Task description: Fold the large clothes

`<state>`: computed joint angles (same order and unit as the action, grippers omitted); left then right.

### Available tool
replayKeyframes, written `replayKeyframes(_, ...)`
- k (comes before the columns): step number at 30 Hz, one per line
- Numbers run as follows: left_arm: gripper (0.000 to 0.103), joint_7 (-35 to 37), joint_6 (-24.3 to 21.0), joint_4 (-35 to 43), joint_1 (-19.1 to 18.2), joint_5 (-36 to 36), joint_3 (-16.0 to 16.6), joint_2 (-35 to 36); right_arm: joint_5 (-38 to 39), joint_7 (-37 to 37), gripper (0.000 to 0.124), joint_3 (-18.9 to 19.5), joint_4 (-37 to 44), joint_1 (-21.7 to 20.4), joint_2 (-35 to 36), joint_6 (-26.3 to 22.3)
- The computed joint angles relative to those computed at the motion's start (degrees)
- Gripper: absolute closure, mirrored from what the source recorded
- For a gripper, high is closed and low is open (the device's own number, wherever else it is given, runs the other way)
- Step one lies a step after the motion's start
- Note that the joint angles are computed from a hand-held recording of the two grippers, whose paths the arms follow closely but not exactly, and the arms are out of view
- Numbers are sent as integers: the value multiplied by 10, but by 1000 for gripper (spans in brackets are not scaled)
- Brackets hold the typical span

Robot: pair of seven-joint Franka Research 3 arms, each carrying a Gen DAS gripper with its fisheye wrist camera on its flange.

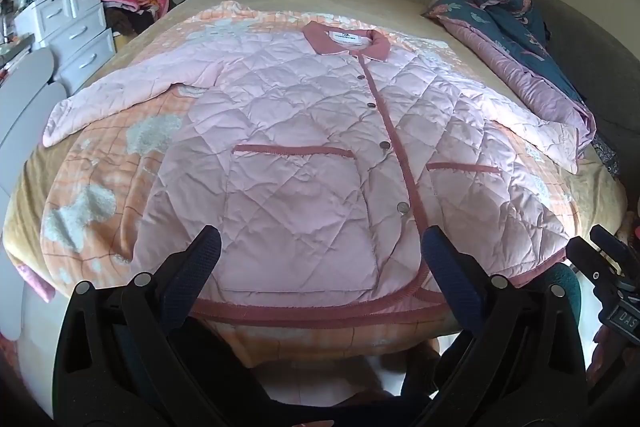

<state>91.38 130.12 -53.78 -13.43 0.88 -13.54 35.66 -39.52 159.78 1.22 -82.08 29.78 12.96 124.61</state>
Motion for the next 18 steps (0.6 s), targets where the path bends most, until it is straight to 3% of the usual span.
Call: replayKeyframes(18, 9, -1, 7, -7, 4, -4, -1, -3, -2, -1, 25, -2, 6, 2, 3, -1)
